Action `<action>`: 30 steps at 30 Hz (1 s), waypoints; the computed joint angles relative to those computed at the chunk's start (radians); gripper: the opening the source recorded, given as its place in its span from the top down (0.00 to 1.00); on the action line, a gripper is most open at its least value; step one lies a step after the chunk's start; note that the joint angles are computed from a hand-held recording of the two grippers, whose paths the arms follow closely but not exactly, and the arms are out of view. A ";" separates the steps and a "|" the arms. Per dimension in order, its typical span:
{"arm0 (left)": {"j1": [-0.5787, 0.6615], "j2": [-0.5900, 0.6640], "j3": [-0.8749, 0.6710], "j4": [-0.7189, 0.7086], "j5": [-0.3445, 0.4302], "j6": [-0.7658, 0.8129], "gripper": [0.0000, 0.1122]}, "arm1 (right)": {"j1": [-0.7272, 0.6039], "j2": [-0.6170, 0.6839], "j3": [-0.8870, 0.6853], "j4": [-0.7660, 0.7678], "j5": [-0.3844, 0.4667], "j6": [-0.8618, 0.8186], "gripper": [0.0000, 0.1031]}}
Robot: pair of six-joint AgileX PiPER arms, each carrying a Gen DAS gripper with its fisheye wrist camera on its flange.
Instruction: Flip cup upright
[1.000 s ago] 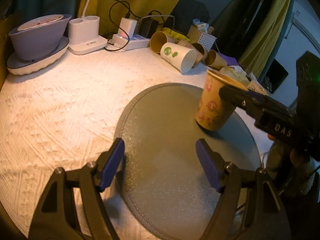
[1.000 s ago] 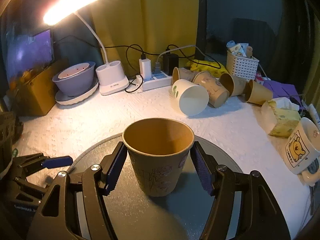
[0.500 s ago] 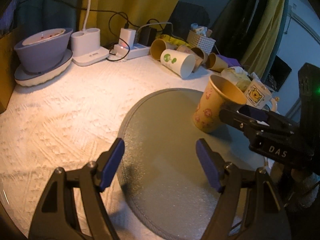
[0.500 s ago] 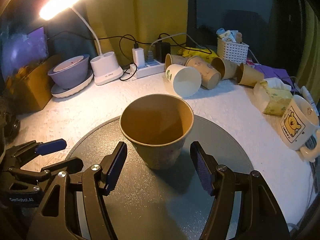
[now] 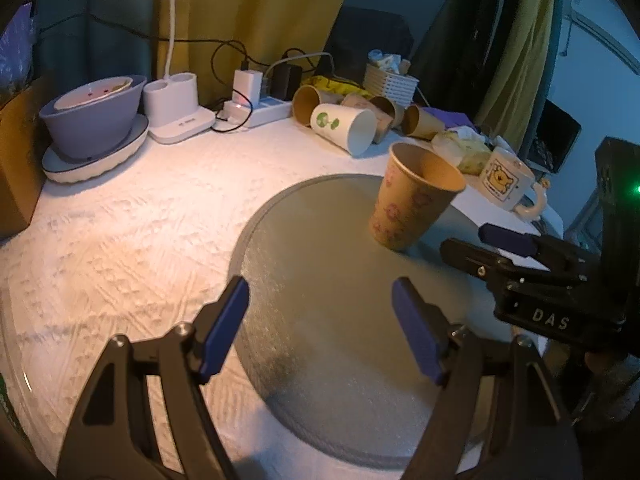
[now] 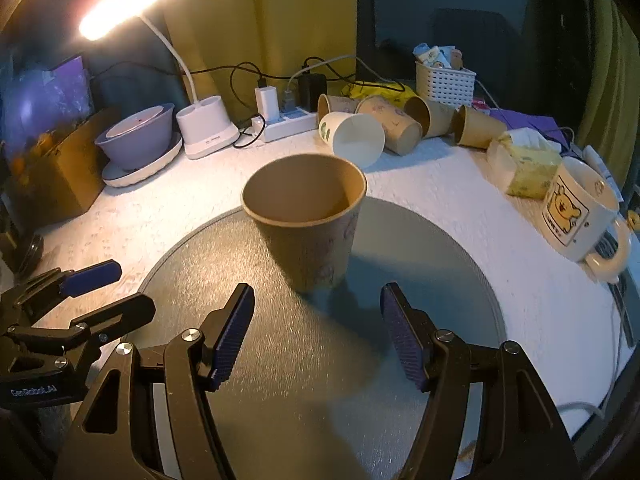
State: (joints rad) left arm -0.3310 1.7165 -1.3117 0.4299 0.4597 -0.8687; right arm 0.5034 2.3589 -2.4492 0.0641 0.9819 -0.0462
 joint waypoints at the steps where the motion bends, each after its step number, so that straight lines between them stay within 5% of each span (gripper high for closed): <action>1: -0.006 -0.005 0.004 0.010 0.002 -0.009 0.33 | 0.001 -0.022 0.043 -0.002 -0.020 0.001 0.33; 14: -0.075 -0.085 0.079 0.137 0.011 -0.133 0.33 | 0.013 -0.242 0.421 -0.041 -0.190 0.045 0.33; 30: -0.161 -0.199 0.157 0.290 0.047 -0.274 0.33 | 0.045 -0.436 0.681 -0.114 -0.277 0.139 0.33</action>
State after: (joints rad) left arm -0.4918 1.5170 -1.1549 0.7203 0.5064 -1.1426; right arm 0.5479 1.9227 -1.7684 -0.0503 0.7046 0.0931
